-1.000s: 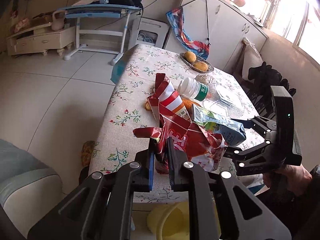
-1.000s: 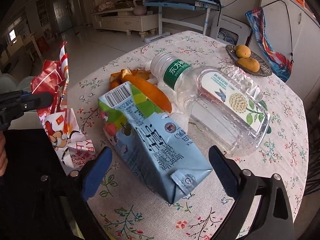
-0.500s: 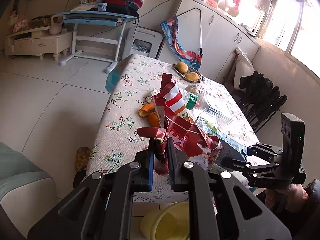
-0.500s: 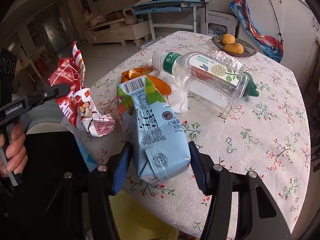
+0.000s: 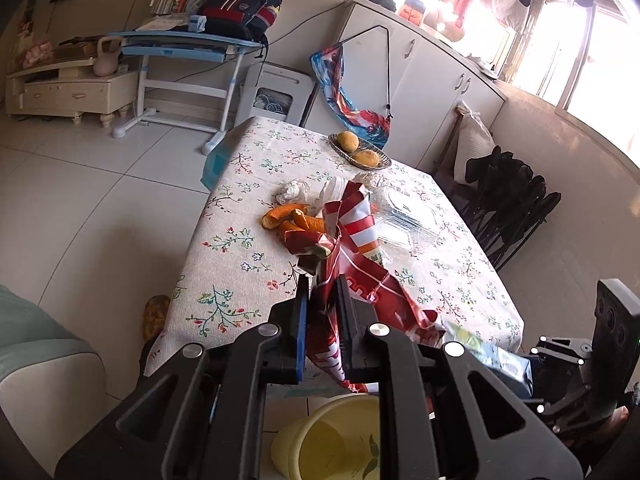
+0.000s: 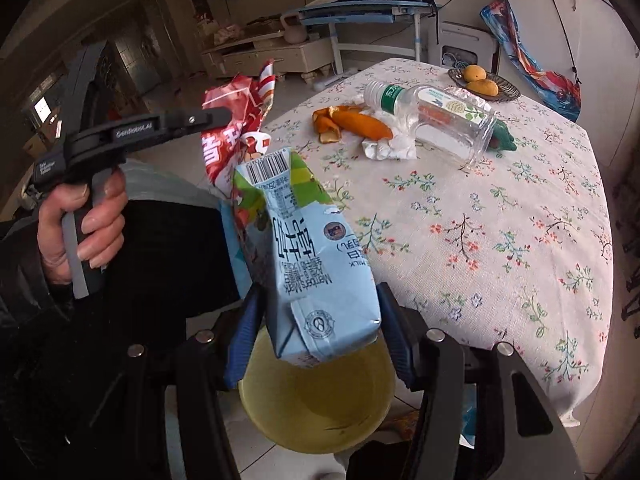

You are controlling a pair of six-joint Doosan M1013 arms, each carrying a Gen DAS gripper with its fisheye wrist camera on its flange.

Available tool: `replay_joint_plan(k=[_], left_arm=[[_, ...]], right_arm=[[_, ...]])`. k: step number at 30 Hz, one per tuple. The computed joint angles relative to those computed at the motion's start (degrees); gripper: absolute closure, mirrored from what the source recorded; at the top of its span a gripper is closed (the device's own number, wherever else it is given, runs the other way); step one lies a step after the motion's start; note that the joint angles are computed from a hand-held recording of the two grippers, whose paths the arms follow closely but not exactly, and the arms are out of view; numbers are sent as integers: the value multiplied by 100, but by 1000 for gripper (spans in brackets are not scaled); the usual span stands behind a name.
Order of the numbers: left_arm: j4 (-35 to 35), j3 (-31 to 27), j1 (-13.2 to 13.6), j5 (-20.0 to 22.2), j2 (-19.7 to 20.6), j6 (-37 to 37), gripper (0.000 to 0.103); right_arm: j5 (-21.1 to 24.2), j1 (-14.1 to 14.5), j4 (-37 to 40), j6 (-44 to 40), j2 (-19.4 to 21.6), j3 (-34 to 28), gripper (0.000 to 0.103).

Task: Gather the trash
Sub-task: 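Grasp the blue juice carton with the right gripper and lift it over the yellow basin, then drop the carton into the basin with the right gripper while the left gripper drops the snack bag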

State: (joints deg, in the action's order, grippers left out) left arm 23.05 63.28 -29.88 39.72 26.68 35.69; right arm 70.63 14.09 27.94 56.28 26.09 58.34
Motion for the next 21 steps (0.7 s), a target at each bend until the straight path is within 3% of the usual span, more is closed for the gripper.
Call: replay_joint_plan(k=[13, 14, 17, 21], left_arm=[[108, 200, -104, -89, -147, -185, 90], [102, 228, -106, -97, -168, -174, 90], [97, 260, -132, -83, -202, -124, 90], [36, 271, -183, -59, -223, -36, 90]], right_arm=[[28, 593, -1791, -517, -103, 549, 47], [51, 613, -1867, -468, -86, 544, 43], [-85, 542, -1654, -386, -102, 527, 31], [-511, 304, -908, -262, -231, 572, 31]])
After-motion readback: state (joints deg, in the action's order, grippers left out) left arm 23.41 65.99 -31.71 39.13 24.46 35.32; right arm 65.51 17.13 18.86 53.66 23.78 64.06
